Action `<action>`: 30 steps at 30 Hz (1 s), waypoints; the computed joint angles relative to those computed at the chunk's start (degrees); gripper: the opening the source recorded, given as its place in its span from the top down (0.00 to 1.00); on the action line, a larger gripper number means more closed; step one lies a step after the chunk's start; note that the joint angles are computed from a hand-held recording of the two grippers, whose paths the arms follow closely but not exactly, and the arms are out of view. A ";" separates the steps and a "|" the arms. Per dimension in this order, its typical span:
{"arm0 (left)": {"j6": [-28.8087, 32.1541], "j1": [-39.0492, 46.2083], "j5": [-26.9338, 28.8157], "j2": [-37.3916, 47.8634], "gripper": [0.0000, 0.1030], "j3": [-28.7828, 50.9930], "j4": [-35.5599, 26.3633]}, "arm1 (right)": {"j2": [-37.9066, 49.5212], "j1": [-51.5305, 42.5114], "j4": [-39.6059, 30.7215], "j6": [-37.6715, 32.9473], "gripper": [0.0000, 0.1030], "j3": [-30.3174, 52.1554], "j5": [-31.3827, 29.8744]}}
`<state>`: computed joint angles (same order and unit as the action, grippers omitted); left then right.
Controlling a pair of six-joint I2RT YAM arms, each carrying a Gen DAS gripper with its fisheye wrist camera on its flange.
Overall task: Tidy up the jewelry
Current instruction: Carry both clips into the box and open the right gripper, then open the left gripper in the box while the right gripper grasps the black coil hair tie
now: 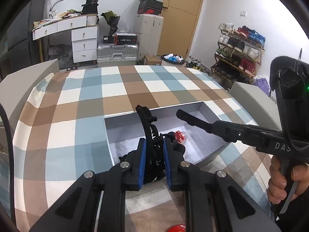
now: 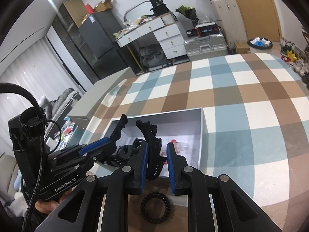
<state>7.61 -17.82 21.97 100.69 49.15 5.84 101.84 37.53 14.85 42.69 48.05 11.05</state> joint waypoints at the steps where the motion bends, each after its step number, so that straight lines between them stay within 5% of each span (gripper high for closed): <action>1: -0.16 -0.15 -0.41 0.13 0.88 0.18 -0.23 | 0.14 -0.20 0.09 0.19 0.82 -0.04 -0.29; 16: 0.95 -2.07 -3.33 -1.85 0.86 -1.32 -0.05 | -1.21 -0.02 0.01 0.90 0.79 -1.12 0.98; 22: 1.49 -1.74 -4.75 -5.48 0.47 -4.31 0.50 | -7.24 2.29 -0.11 0.22 0.57 -6.35 4.35; 26: 1.55 -0.24 -4.26 -8.45 0.22 -6.32 0.10 | -10.12 2.66 -0.41 1.86 0.33 -9.41 4.80; 30: 1.04 1.51 -3.14 -10.69 0.12 -8.67 0.22 | -10.82 2.81 -2.35 3.34 0.28 -10.56 4.66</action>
